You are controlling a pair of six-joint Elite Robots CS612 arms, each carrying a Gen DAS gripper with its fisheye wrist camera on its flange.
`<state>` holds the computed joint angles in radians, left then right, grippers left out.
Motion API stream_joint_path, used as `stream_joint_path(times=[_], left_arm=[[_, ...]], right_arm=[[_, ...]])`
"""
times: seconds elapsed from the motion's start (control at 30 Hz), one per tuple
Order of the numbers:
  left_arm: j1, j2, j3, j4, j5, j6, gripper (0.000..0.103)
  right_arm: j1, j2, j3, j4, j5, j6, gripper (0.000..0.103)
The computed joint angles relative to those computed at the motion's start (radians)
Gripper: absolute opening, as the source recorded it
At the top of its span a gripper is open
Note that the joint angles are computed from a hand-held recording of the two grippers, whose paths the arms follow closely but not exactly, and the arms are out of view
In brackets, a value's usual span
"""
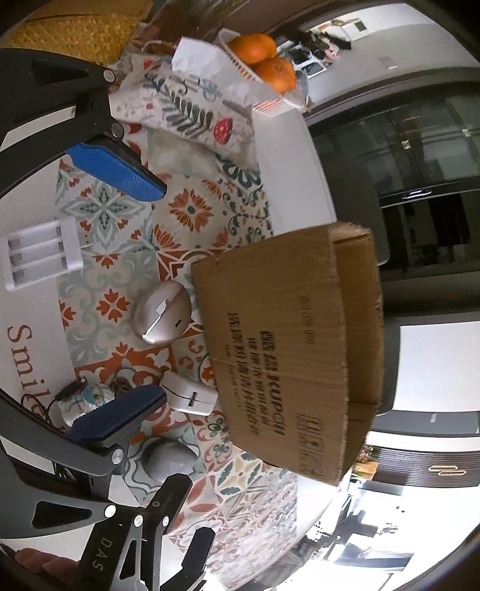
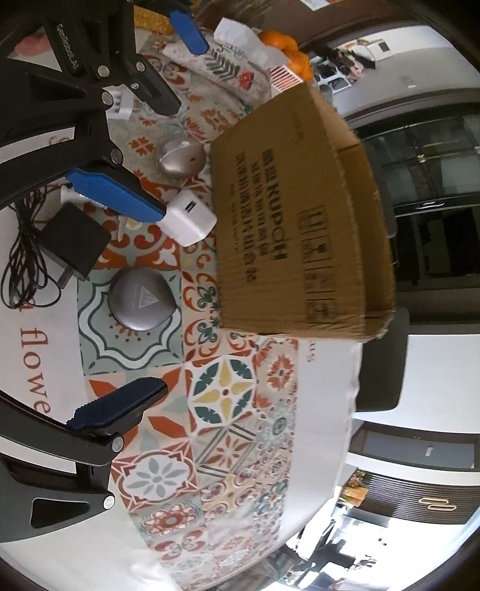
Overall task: Organize rigid objects
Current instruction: 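Move the right tool back down toward the grey Sika puck, then close the right tool on the grey puck while the left tool grasps the silver mouse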
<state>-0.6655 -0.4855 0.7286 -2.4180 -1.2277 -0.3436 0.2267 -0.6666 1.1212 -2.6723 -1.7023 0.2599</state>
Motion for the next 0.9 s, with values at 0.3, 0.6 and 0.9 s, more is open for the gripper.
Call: stream_joint_path(times=[0.3,0.6,0.9], left_arm=[[0.014,0.076,-0.115,0.098,-0.053,0.017,0.101],[0.021,0.152,-0.25,0.191,-0.06,0.026,0.096],[0.03,0.227,-0.392,0.291,-0.092,0.006,0.088]], right_arm=[[-0.002,0.04,-0.058,0.098,0.005,0.003,0.087],[-0.01,0.073,-0.11,0.187,0.035,0.038,0.086],[-0.012,0.1,-0.156,0.245,0.057,0.057,0.075]])
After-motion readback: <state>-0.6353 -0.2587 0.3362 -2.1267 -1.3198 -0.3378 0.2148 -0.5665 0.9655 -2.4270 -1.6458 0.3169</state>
